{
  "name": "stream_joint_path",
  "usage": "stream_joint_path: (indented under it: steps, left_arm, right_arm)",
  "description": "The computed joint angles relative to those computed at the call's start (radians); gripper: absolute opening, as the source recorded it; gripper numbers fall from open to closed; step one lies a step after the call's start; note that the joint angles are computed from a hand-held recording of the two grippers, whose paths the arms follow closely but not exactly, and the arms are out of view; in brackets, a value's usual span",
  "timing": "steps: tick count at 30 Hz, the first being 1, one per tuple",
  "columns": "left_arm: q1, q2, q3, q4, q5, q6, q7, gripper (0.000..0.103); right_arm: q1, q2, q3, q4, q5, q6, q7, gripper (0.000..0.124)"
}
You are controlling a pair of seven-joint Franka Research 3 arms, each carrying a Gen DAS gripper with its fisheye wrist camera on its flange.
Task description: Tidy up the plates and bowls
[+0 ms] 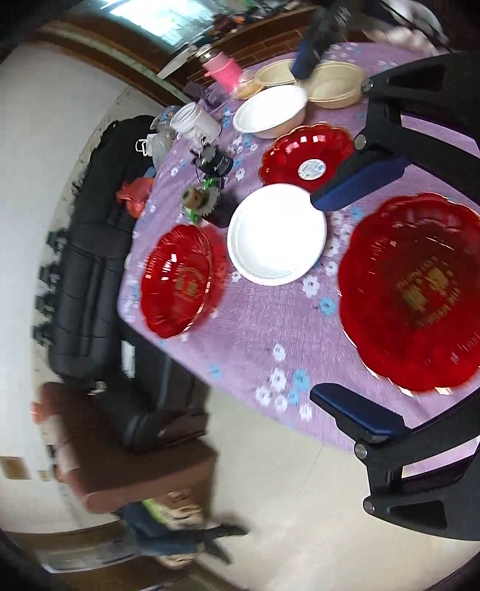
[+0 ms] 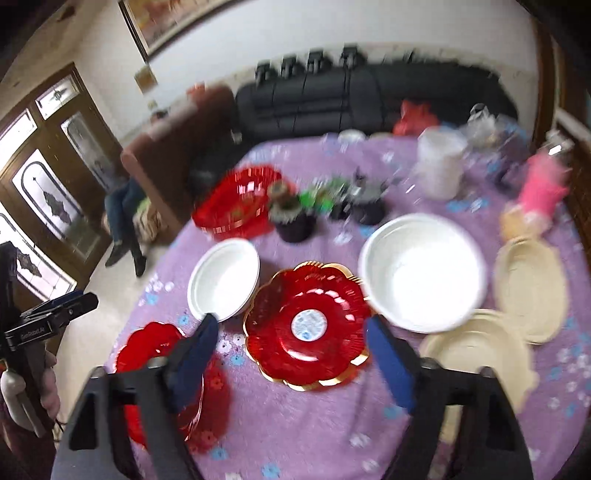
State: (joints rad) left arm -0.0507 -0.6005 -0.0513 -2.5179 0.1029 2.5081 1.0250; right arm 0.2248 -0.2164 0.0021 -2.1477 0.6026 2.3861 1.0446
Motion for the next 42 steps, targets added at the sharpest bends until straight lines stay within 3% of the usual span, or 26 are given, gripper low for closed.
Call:
stream_joint_path:
  steps: [4, 11, 15, 17, 19, 21, 23, 27, 31, 38, 42]
  left_arm:
    - [-0.052, 0.159, 0.088, 0.058, -0.143, 0.053, 0.091, 0.066]
    - [-0.021, 0.368, 0.083, 0.167, -0.312, 0.079, 0.193, 0.065]
    - [0.025, 0.452, 0.033, 0.231, -0.282, 0.042, 0.189, 0.065]
    - [0.033, 0.483, 0.018, 0.261, -0.283, 0.022, 0.217, 0.056]
    - [0.031, 0.512, 0.012, 0.29, -0.345, -0.009, 0.287, 0.033]
    - [0.043, 0.518, -0.007, 0.298, -0.299, -0.026, 0.26, 0.027]
    - [0.051, 0.502, -0.013, 0.289, -0.295, -0.03, 0.245, 0.022]
    - [0.053, 0.416, -0.014, 0.239, -0.293, -0.01, 0.215, 0.022]
    - [0.053, 0.26, -0.028, 0.169, -0.191, -0.012, 0.133, 0.022]
    - [0.048, -0.043, -0.068, 0.002, -0.019, -0.092, -0.033, 0.029]
    - [0.025, -0.132, -0.063, -0.096, 0.026, -0.113, -0.098, 0.031]
  right_arm:
    - [0.026, 0.15, 0.038, 0.108, -0.017, -0.005, 0.051, 0.065]
    - [0.066, 0.313, 0.084, 0.224, -0.094, 0.051, 0.072, 0.065]
    - [0.085, 0.361, 0.094, 0.247, -0.169, 0.065, 0.089, 0.063]
    - [0.096, 0.375, 0.098, 0.245, -0.203, 0.082, 0.089, 0.06]
    - [0.103, 0.386, 0.101, 0.247, -0.225, 0.089, 0.088, 0.049]
    - [0.107, 0.38, 0.101, 0.231, -0.237, 0.117, 0.091, 0.035]
    - [0.1, 0.37, 0.109, 0.229, -0.201, 0.109, 0.067, 0.02]
    - [0.089, 0.315, 0.114, 0.2, -0.108, 0.11, 0.025, 0.018]
    - [0.097, 0.237, 0.115, 0.156, -0.032, 0.119, -0.015, 0.018]
    - [0.153, 0.024, 0.097, -0.001, 0.114, 0.07, -0.106, 0.018]
    - [0.189, -0.027, 0.114, -0.086, 0.088, 0.085, -0.089, 0.018]
